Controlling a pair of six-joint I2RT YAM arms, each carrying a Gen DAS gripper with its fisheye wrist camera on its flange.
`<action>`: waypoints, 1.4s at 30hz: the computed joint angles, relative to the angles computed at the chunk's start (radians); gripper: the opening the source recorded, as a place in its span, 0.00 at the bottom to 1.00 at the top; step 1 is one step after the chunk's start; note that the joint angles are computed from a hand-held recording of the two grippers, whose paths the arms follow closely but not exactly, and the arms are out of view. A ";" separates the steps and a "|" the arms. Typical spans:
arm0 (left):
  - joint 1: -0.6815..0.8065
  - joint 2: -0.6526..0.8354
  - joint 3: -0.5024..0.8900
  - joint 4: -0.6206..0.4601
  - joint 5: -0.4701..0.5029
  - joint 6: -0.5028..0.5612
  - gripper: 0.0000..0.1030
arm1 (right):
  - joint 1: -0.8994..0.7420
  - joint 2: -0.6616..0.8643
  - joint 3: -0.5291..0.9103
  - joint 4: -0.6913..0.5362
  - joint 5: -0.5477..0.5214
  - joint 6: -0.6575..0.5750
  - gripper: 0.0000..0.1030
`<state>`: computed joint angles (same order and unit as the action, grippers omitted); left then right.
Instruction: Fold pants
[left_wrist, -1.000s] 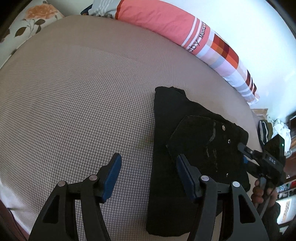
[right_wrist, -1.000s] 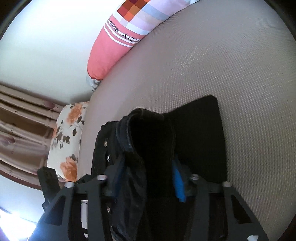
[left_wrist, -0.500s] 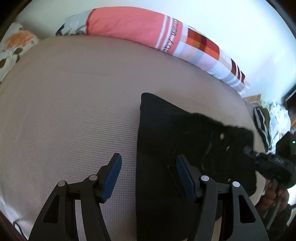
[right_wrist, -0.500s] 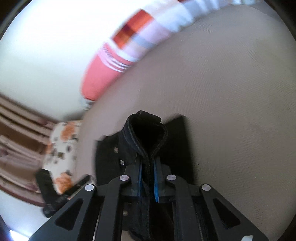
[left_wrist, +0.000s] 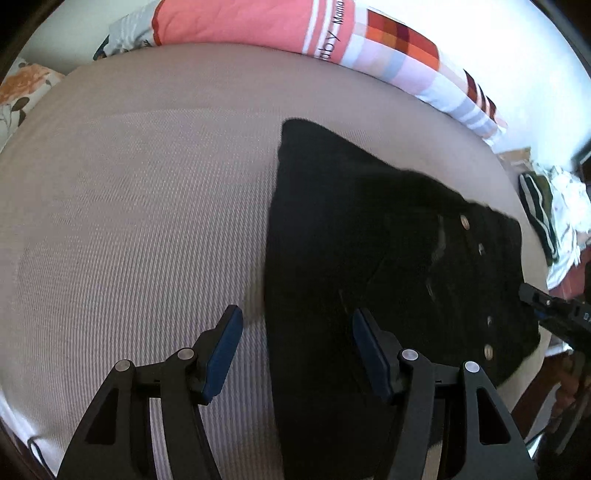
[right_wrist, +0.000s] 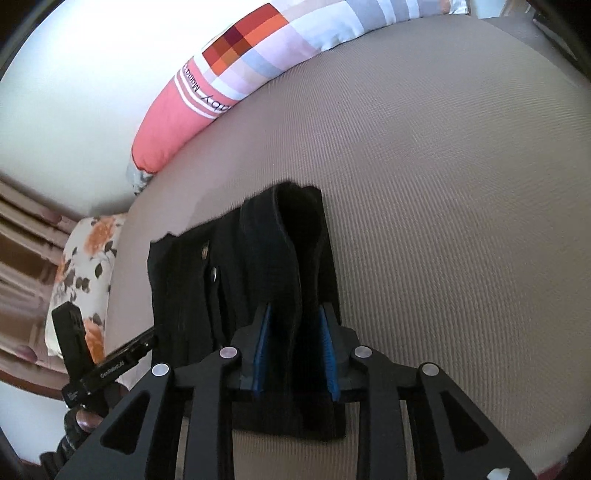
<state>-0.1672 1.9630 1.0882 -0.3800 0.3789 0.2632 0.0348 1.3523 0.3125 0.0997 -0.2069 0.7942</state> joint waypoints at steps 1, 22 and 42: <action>0.000 -0.014 -0.019 0.002 0.001 0.009 0.61 | 0.013 -0.031 -0.014 -0.018 0.000 0.013 0.23; -0.040 -0.108 -0.163 0.084 -0.041 0.030 0.61 | 0.163 -0.154 -0.113 -0.064 0.092 0.149 0.10; -0.119 -0.097 -0.144 0.132 -0.109 -0.029 0.67 | 0.236 -0.156 0.007 -0.274 0.246 0.139 0.41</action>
<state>-0.2864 1.8656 0.9438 -0.2480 0.2697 0.2341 0.2707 1.1964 0.3193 -0.1744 0.0387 0.9337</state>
